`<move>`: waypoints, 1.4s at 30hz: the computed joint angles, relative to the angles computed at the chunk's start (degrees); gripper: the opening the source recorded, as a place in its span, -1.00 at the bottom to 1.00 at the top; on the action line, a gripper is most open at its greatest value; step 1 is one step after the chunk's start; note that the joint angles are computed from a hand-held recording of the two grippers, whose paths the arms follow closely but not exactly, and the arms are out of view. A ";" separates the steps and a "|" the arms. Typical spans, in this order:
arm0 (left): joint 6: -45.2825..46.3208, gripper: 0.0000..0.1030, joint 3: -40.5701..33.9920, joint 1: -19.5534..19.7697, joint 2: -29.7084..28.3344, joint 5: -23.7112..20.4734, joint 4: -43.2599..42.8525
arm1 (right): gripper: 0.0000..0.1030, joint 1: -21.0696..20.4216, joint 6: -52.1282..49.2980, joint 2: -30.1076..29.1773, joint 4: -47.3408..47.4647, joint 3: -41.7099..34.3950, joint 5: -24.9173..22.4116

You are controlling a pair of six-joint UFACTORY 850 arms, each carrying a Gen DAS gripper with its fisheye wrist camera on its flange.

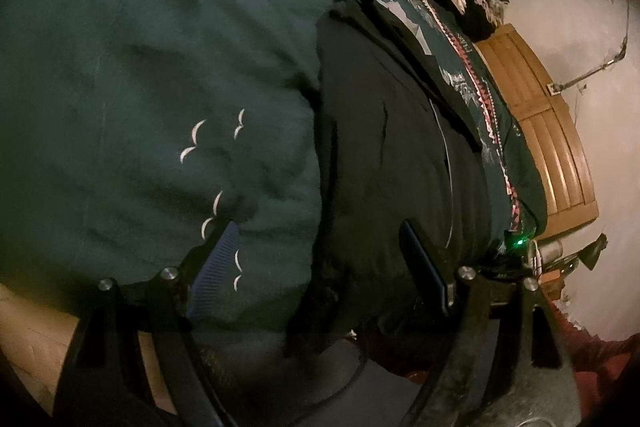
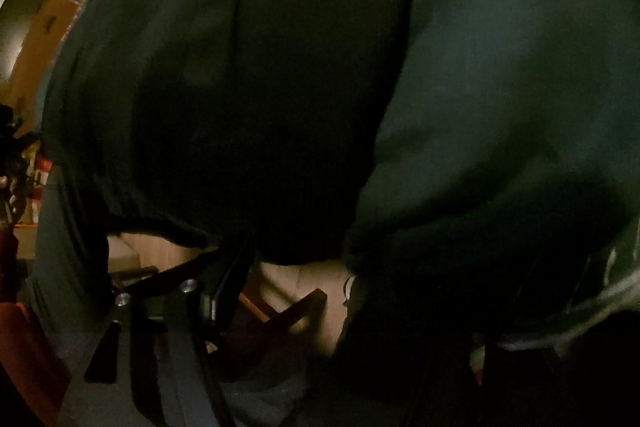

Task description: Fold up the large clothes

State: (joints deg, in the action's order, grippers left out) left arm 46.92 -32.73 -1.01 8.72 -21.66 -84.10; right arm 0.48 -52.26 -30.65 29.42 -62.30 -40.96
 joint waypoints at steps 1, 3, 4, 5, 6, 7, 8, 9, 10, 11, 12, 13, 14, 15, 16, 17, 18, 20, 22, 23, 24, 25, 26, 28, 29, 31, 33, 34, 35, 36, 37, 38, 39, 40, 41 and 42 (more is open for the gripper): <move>0.82 0.57 -0.08 0.14 -0.21 -0.18 -0.72 | 0.42 -0.36 -0.30 -0.79 0.30 -0.52 -0.95; 2.20 0.58 -0.28 0.28 -0.56 -0.27 -1.73 | 0.45 -0.33 -0.05 -2.41 0.76 -2.02 -2.96; 2.45 0.58 -0.48 0.30 -0.83 -0.31 -1.88 | 0.47 -0.48 -0.11 -2.91 1.06 -2.37 -3.27; 2.55 0.58 -0.66 0.35 -1.04 -0.39 -1.90 | 0.49 -0.58 0.10 -3.68 1.15 -2.94 -3.80; 2.31 0.58 -0.83 0.37 -1.15 -0.43 -1.46 | 0.49 -0.80 0.00 -4.02 1.41 -3.11 -4.07; 1.74 0.58 -0.88 0.47 -1.08 -0.53 -0.59 | 0.48 -0.86 -0.14 -4.20 1.78 -3.35 -4.53; 0.71 0.58 -0.96 0.56 -0.94 -0.71 0.72 | 0.36 -1.52 -1.74 -3.91 2.71 -2.89 -5.37; -0.14 0.58 -1.07 0.53 -0.73 -0.83 1.95 | 0.23 -2.33 -4.26 -3.93 5.13 -2.69 -7.31; -0.87 0.58 -1.16 0.50 -0.53 -0.88 3.07 | 0.24 -3.41 -6.65 -3.39 7.86 -2.29 -10.08; -0.80 0.58 -1.11 0.54 -0.47 -0.95 3.25 | 0.24 -4.45 -9.48 -2.10 9.71 -1.34 -12.23; -0.69 0.58 -1.06 0.56 -0.40 -1.02 3.19 | 0.24 -3.75 -9.91 -0.56 11.11 -0.83 -13.81; -0.41 0.58 -0.87 0.67 -0.27 -1.07 2.82 | 0.24 -4.71 -11.37 0.13 12.35 -0.25 -15.38; -0.01 0.58 -0.80 0.76 -0.34 -1.13 2.32 | 0.24 -5.81 -12.67 0.74 13.82 0.24 -16.71; 0.28 0.58 -0.67 0.72 -0.33 -1.07 1.90 | 0.24 -6.61 -13.43 1.01 14.92 0.38 -17.47; 0.40 0.58 -0.66 0.66 -0.38 -1.01 1.77 | 0.24 -7.43 -13.99 1.14 15.87 0.52 -18.15; 0.35 0.58 -0.66 0.54 -0.42 -0.98 1.83 | 0.24 -8.14 -14.31 1.38 16.65 0.86 -18.74; 0.16 0.58 -0.60 0.47 -0.38 -1.09 2.05 | 0.24 -8.57 -14.46 1.17 17.08 0.88 -19.10; -0.96 0.58 -0.73 0.29 -0.31 -1.27 3.41 | 0.24 -9.57 -13.57 0.07 17.32 -0.68 -21.21; -3.60 0.58 -0.85 0.22 -0.06 -1.56 6.91 | 0.25 -9.27 -12.88 0.03 17.26 0.12 -20.23; -4.87 0.58 -0.89 0.25 0.12 -1.58 8.54 | 0.29 -8.59 -11.75 -0.33 16.63 -0.47 -18.96; -6.30 0.58 -0.95 0.25 0.29 -1.70 10.35 | 0.34 -7.80 -9.69 -0.72 15.26 -0.92 -17.15; -8.25 0.58 -1.09 0.33 0.47 -2.23 13.00 | 0.34 -7.41 -7.87 -0.85 14.16 -1.00 -16.52; -10.00 0.58 -1.32 0.23 0.51 -2.44 15.40 | 0.35 -7.18 -6.37 -1.65 13.32 -1.87 -16.19; -13.88 0.57 -2.14 -0.20 0.51 -3.40 21.93 | 0.40 -6.92 -5.87 -1.87 13.70 -2.59 -15.47; -15.22 0.57 -2.50 -0.37 0.44 -4.03 24.61 | 0.45 -6.70 -6.10 -1.76 14.27 -2.58 -15.29; -17.36 0.57 -3.22 -0.60 0.08 -5.25 28.43 | 0.46 -6.69 -5.55 -2.11 14.02 -3.06 -15.70; -18.16 0.56 -3.70 -0.72 -0.35 -6.21 30.27 | 0.48 -6.84 -5.22 -2.59 13.78 -3.38 -16.26; -18.95 0.55 -3.91 -0.81 -0.60 -6.56 31.44 | 0.49 -7.01 -4.87 -2.92 13.45 -3.87 -16.64; -19.72 0.55 -4.03 -1.06 -0.81 -6.53 32.40 | 0.49 -7.14 -4.53 -3.19 12.99 -4.27 -16.95; -20.50 0.55 -4.17 -1.36 -1.04 -6.49 33.33 | 0.49 -7.24 -4.31 -3.43 12.41 -4.58 -17.14; -20.50 0.54 -4.19 -1.63 -1.16 -6.50 33.36 | 0.49 -6.23 -3.87 -2.64 12.63 -3.43 -16.56; -19.77 0.52 -4.07 -1.79 -1.05 -6.44 32.57 | 0.49 -5.89 -3.52 -2.62 12.34 -3.30 -16.45; -18.26 0.45 -4.08 -2.09 -1.16 -6.18 31.06 | 0.50 -5.76 -3.33 -2.64 12.09 -3.38 -16.55; -17.78 0.36 -4.31 -2.38 -1.47 -6.24 30.55 | 0.50 -5.66 -3.19 -2.76 11.96 -3.54 -16.60; -18.60 0.32 -4.69 -2.70 -2.07 -6.43 31.47 | 0.50 -5.58 -2.87 -2.97 12.01 -3.79 -16.70; -20.75 0.22 -5.28 -3.17 -2.95 -6.40 33.82 | 0.50 -5.44 -2.81 -3.19 12.29 -3.74 -16.52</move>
State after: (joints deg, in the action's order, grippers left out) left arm 26.17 -38.00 -4.18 5.77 -28.06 -50.28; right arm -4.96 -55.07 -33.84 41.72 -66.04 -57.48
